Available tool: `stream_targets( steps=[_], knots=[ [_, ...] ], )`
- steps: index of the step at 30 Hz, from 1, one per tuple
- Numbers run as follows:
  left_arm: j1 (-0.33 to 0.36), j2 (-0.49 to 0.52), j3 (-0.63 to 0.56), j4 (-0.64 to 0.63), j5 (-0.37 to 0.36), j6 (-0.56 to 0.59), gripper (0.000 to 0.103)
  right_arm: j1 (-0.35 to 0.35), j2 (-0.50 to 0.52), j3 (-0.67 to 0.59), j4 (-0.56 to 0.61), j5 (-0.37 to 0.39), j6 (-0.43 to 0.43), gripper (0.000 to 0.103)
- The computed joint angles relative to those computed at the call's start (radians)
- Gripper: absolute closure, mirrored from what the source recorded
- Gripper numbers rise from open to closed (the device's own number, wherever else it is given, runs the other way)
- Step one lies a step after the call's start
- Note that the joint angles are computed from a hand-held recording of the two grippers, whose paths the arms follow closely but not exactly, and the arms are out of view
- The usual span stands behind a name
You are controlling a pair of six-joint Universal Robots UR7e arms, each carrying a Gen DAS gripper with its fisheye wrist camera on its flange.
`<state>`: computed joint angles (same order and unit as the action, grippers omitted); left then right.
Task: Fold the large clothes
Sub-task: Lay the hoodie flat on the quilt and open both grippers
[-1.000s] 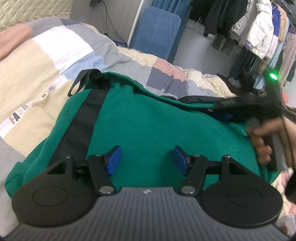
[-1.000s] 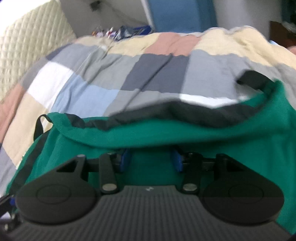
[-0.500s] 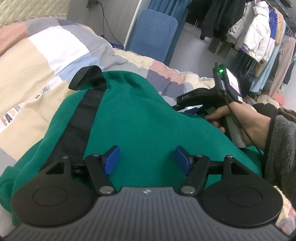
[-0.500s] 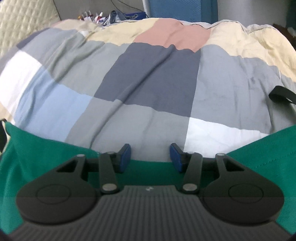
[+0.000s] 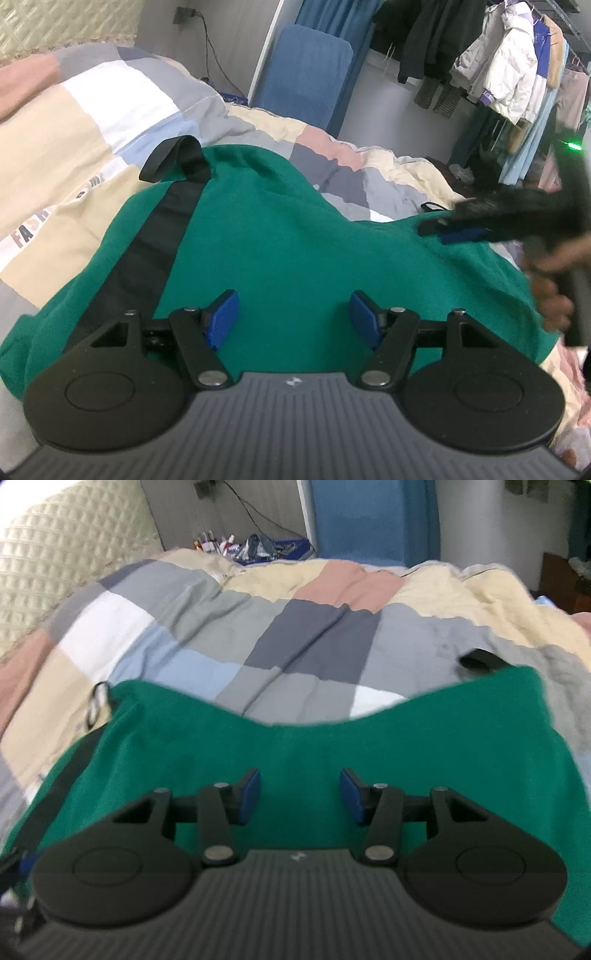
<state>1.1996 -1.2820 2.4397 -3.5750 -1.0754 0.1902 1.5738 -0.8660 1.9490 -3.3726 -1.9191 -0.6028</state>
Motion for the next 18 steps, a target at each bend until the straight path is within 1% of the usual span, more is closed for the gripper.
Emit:
stream_targets(
  steps=[5, 8, 11, 12, 15, 18],
  knots=[
    [-0.040, 0.003, 0.050, -0.081, 0.045, 0.007, 0.032, -0.008, -0.127, 0.202, -0.122, 0.028, -0.028, 0.053],
    [-0.062, -0.013, 0.072, -0.074, 0.057, -0.005, 0.032, -0.024, -0.185, 0.296, -0.181, 0.074, -0.023, 0.053],
    [-0.086, -0.019, 0.090, -0.065, 0.086, -0.019, 0.032, -0.038, -0.189, 0.348, -0.272, 0.087, -0.045, 0.052],
    [-0.091, -0.017, 0.092, -0.065, 0.095, -0.021, 0.032, -0.044, -0.185, 0.354, -0.285, 0.094, -0.048, 0.052],
    [-0.081, -0.011, 0.089, -0.048, 0.092, -0.040, 0.031, -0.064, -0.148, 0.356, -0.329, 0.093, -0.073, 0.053],
    [-0.064, -0.003, 0.076, -0.018, 0.086, -0.049, 0.031, -0.081, -0.121, 0.348, -0.333, 0.086, -0.083, 0.053]
  ],
)
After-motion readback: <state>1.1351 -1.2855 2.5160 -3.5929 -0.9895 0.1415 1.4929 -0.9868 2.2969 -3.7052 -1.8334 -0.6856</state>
